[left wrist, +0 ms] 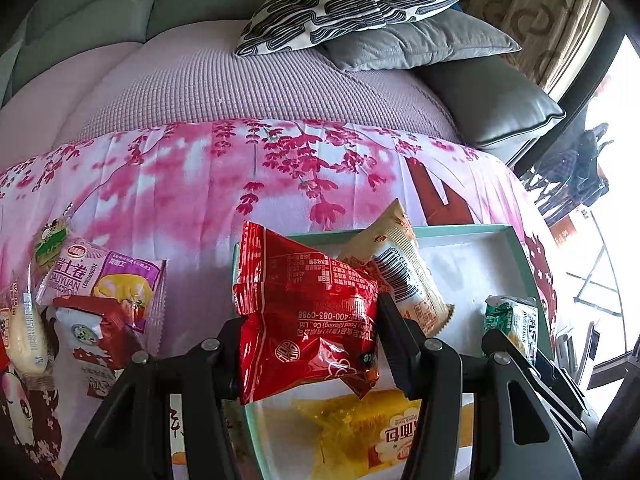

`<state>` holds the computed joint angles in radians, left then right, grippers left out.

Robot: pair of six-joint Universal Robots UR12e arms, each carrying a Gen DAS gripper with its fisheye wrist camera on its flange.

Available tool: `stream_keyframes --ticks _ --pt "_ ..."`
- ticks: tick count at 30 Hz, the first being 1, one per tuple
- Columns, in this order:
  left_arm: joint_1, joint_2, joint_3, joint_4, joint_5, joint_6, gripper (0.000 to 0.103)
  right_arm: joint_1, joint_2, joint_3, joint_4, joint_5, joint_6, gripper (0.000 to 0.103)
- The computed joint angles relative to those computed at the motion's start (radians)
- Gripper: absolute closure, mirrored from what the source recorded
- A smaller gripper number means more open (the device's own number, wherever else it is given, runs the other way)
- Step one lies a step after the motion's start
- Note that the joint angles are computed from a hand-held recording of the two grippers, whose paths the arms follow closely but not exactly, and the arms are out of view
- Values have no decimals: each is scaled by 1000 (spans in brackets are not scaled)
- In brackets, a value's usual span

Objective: Organize snacks
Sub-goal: 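Carry the corn snack bag over the tray with the right tool while the left tool carries the red bag, then release the corn snack bag into the tray while the left tool releases the red bag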

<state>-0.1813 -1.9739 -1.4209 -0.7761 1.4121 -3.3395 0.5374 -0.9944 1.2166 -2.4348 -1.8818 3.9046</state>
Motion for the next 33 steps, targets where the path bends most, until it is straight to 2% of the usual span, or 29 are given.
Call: stream_keyframes --ticks 9,12,14,17,22,26,33 --pt "-4 -13 13 -47 7 -5 46 -1 -2 1 -3 9 0 47" --pt "1 -7 11 -56 -15 -19 46 -1 -2 1 -4 11 -2 47" --pt "4 -1 5 -47 -27 -25 46 -1 -3 2 -9 9 -4 47" --pt "5 8 -2 -44 -18 -29 39 1 -4 2 -17 5 -10 47" --pt "11 30 -19 -22 -20 -40 38 3 -6 2 -24 3 -15 47" --pt "16 55 -47 12 -4 -46 35 3 -6 1 -29 7 -18 47" --pt "31 101 -113 51 75 -70 32 8 -7 -3 -38 9 -27 47"
